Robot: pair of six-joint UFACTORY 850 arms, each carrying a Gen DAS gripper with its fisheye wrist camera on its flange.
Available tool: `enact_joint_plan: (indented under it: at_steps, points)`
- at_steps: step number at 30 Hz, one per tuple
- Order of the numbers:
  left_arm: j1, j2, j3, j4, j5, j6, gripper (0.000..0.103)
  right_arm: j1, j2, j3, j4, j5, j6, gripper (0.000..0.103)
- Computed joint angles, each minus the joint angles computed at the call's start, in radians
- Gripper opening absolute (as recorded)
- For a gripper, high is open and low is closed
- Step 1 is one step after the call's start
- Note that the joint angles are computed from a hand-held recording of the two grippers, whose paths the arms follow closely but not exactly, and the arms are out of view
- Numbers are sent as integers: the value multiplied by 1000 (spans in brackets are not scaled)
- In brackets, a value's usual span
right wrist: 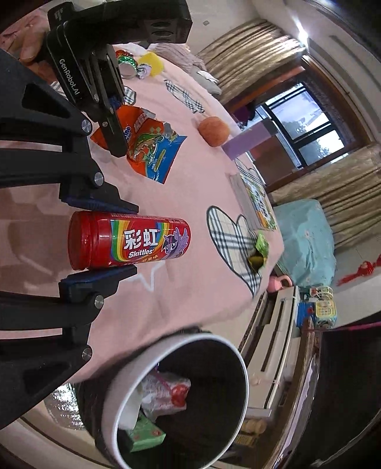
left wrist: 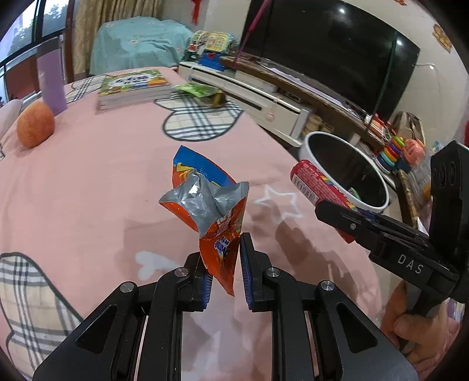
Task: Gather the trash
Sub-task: 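Carry the snack bag and Skittles tube over the bin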
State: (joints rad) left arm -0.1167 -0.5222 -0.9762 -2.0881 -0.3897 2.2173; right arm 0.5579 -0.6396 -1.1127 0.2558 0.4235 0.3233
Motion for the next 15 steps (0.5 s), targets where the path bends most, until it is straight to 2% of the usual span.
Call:
enact_joint_plan:
  at_steps: [15]
  points:
    - [-99,12,-22,26,21,15,16,-38,91,144,18,101,43,34]
